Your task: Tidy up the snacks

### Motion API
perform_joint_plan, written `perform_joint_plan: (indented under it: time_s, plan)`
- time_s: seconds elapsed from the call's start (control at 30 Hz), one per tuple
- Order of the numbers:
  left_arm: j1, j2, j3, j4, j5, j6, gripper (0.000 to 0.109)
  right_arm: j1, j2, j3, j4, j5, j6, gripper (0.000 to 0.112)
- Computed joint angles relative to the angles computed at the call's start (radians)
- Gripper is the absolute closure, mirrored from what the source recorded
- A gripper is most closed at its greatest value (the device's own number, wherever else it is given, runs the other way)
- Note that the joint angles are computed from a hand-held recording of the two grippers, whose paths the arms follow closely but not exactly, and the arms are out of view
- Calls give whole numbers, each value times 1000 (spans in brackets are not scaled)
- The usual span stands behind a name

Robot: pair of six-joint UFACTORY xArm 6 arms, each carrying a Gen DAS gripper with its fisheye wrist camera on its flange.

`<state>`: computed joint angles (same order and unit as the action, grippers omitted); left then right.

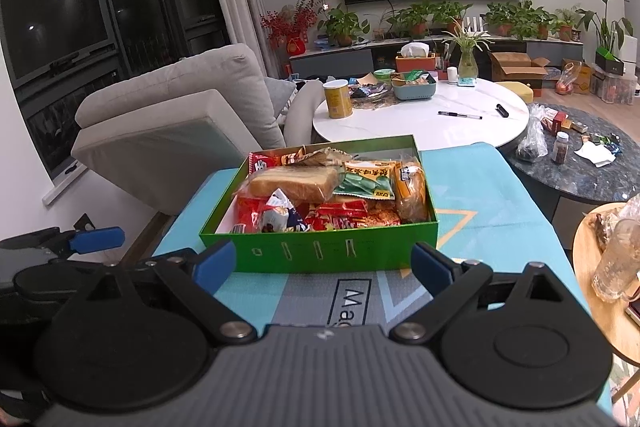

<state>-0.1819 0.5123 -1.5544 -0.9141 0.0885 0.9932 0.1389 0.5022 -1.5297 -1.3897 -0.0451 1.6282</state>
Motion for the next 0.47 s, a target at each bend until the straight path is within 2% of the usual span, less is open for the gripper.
perform_joint_plan:
  time_s: [0.23,0.4,0.47]
  plan:
    - [-7,-31,25,-150,-1,157,14,3,-17,6,-134,1,134,11]
    - [-8,-39,38,-155,-6,159,14,3,-17,6,-139,0,139,11]
    - [-7,-40,42,-147,-8,150,14,7,-25,11,-180,3,179,11]
